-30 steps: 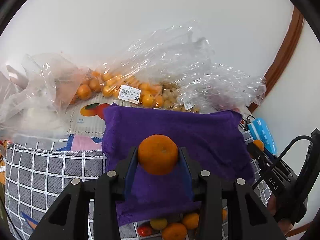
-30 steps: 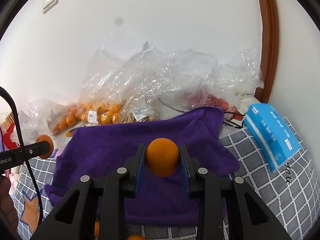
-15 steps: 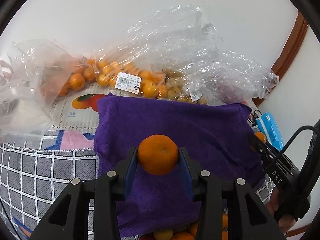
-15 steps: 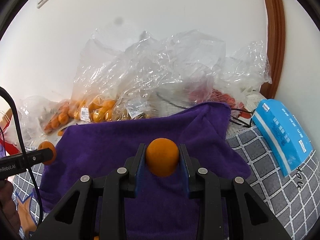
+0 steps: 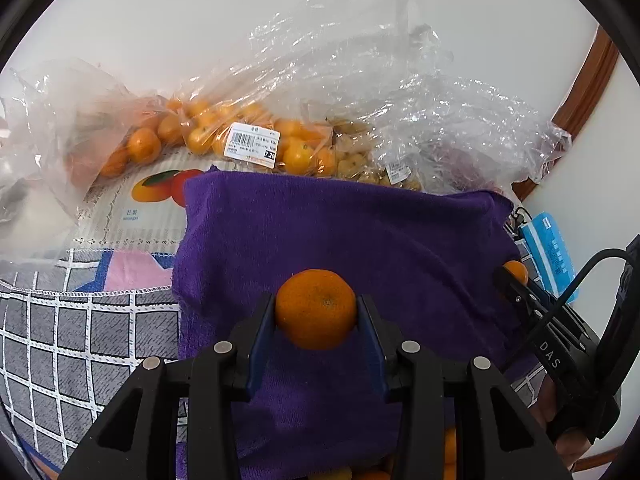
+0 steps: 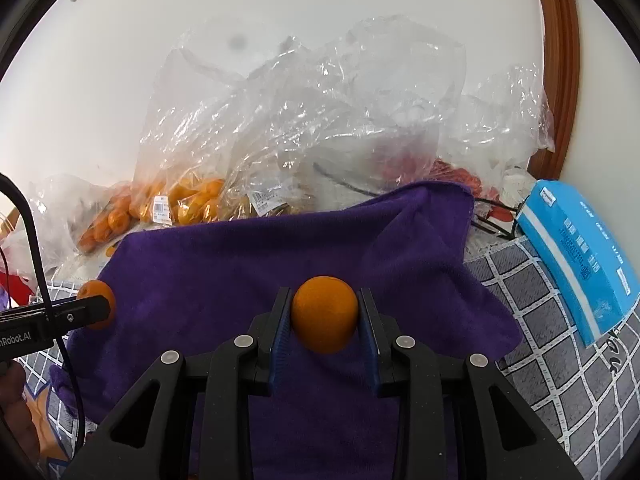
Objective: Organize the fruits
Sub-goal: 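Lift and carry the held oranges over the purple towel with both tools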
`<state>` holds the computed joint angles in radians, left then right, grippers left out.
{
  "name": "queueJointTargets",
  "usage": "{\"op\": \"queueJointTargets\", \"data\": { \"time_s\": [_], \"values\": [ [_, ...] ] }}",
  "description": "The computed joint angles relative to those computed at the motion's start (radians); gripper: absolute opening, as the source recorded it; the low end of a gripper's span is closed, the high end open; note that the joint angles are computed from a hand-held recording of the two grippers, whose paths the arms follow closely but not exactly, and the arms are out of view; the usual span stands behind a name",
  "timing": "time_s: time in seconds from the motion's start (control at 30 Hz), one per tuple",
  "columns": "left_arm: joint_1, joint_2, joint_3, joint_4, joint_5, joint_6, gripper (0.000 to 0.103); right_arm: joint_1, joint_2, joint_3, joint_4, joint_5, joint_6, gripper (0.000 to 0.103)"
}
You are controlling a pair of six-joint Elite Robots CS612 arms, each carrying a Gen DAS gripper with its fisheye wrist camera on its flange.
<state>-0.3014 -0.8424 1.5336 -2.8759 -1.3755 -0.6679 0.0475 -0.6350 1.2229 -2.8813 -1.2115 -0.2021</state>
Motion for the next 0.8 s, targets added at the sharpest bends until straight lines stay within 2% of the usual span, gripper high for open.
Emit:
{"op": "queueJointTargets", "data": {
  "time_s": [0.8],
  "values": [
    [0.006, 0.030, -0.036, 0.093, -0.024, -0.009, 0.039, 0.011, 0.013, -0.013, 0.065, -0.024, -0.033, 0.032]
  ]
}}
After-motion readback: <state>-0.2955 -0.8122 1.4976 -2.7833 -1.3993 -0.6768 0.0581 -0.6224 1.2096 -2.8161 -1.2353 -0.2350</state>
